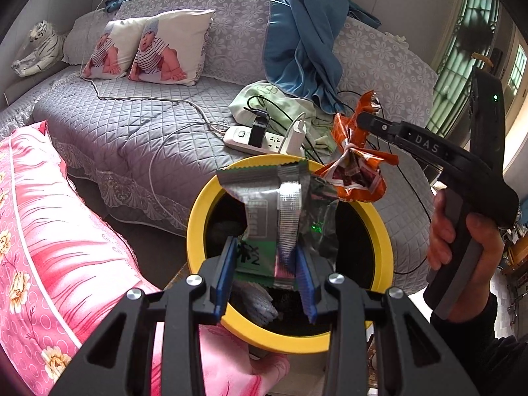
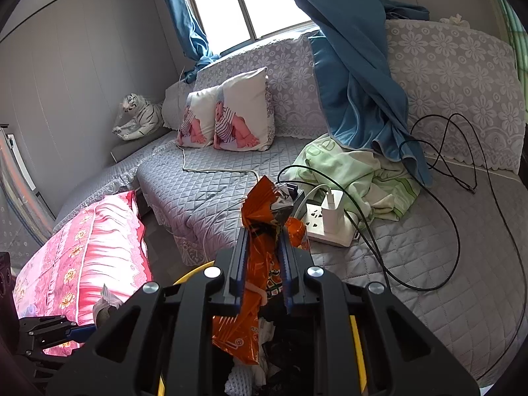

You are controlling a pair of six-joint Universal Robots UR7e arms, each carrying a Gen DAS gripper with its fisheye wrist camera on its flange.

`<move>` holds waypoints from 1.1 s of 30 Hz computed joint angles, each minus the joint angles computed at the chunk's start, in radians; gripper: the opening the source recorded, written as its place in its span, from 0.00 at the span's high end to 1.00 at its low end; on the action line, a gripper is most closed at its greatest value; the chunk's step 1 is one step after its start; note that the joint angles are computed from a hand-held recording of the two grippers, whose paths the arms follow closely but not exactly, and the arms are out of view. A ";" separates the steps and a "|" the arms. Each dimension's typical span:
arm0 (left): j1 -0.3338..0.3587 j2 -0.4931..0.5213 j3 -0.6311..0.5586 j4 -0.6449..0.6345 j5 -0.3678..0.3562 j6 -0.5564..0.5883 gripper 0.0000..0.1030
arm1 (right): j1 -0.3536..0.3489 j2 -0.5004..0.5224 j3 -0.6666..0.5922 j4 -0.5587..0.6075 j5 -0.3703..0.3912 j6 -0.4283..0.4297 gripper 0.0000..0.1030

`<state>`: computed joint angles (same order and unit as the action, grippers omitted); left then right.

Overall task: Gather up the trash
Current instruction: 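Open both tools over the bin, dropping the wrapper and chip bag, then move both tools back over the remaining trash on the bed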

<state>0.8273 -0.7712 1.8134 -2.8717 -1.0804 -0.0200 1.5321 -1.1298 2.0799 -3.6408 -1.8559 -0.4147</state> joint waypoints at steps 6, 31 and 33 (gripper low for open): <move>0.001 0.002 -0.003 -0.001 -0.015 -0.005 0.67 | -0.001 0.003 -0.009 0.001 -0.012 0.012 0.73; 0.013 -0.155 0.102 -0.140 0.092 -0.053 0.48 | 0.058 -0.039 0.039 -0.039 0.041 -0.001 0.64; 0.016 -0.185 0.121 -0.156 0.112 -0.053 0.48 | 0.076 -0.031 0.036 -0.037 0.041 -0.008 0.64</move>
<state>0.8434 -0.9560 1.9343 -3.0282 -0.9679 -0.0730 1.6079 -1.1605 2.1156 -3.6780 -1.8149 -0.4229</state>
